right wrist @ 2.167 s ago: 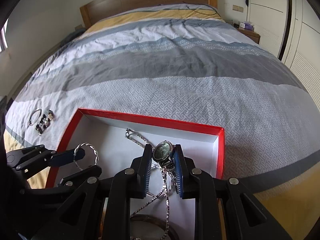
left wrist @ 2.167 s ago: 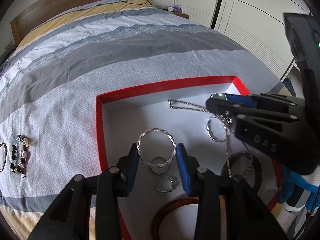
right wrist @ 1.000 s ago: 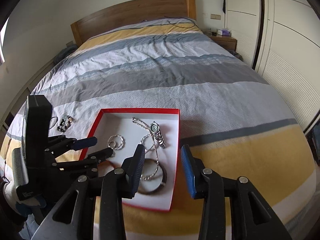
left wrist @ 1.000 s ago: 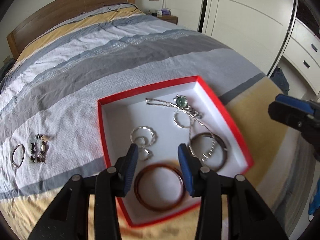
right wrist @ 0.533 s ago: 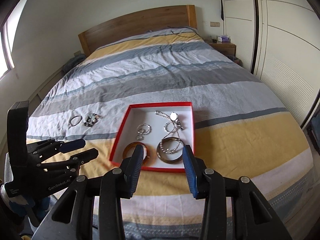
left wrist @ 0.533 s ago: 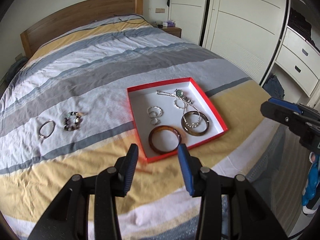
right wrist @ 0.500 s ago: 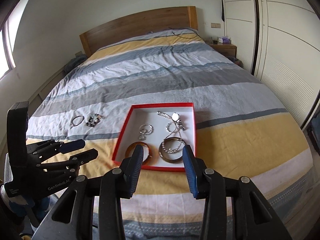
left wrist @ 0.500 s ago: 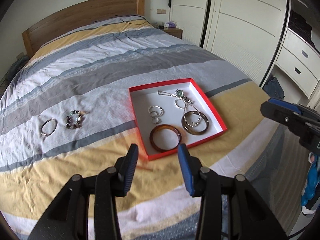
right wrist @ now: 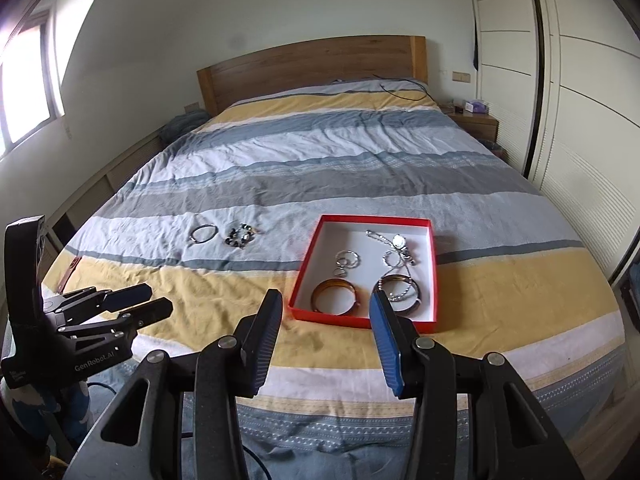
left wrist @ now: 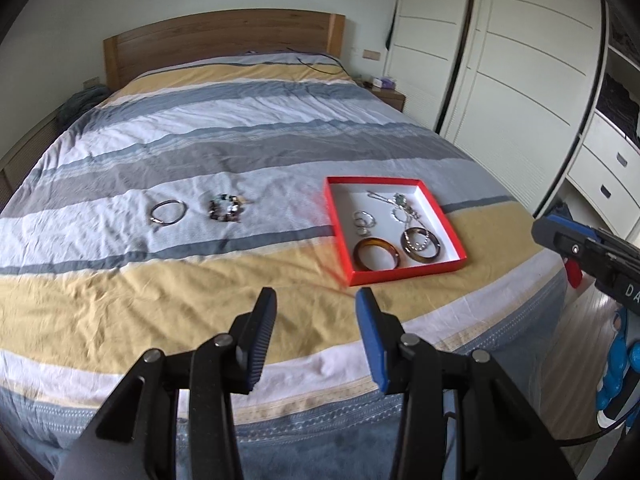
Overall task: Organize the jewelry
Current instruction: 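Withdraw both open tools from the box toward the remaining jewelry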
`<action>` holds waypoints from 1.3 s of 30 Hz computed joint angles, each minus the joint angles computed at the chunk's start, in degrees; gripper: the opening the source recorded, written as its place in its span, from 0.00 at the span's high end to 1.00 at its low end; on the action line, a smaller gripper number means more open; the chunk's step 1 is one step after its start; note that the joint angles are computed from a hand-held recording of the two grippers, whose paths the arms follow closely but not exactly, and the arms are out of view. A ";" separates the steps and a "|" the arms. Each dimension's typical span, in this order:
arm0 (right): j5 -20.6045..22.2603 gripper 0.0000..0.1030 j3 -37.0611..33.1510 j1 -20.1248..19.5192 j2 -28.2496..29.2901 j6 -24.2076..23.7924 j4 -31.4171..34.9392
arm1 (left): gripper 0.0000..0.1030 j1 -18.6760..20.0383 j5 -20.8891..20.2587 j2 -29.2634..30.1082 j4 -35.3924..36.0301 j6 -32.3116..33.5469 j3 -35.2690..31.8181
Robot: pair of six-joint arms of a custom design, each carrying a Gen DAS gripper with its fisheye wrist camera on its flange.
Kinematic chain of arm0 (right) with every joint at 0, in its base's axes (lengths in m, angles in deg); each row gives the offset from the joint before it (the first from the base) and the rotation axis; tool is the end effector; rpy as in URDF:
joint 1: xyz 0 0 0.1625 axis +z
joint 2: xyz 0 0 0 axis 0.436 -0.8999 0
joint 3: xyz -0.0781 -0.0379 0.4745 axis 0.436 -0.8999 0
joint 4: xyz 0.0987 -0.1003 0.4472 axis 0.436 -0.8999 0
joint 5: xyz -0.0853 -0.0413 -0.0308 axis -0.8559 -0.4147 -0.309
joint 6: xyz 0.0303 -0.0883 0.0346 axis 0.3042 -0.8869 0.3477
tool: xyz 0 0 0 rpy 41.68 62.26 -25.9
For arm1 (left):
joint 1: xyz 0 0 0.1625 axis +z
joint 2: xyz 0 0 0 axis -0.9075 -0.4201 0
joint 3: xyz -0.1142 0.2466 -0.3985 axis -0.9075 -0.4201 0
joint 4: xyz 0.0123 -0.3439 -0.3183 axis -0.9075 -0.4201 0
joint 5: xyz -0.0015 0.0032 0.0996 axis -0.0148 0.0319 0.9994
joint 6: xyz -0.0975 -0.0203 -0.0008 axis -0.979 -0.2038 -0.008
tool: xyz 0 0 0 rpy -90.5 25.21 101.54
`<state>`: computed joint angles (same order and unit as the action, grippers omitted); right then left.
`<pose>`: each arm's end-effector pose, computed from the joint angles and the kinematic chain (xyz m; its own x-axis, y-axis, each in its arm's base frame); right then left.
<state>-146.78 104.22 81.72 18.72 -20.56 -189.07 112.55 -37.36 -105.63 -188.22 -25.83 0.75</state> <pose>0.3020 -0.7029 0.3987 -0.7794 -0.0692 0.6227 -0.5070 0.6535 -0.5621 -0.4105 -0.7369 0.2709 -0.7503 0.3221 -0.5773 0.5985 0.7019 -0.3862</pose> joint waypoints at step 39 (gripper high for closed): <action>3.07 0.53 -3.51 0.70 6.66 -0.49 7.22 | 0.58 4.16 13.91 -9.13 3.28 -15.41 8.65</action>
<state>-143.72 100.71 82.41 25.39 -21.05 -181.86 116.71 -23.45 -114.76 -184.94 -41.24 9.39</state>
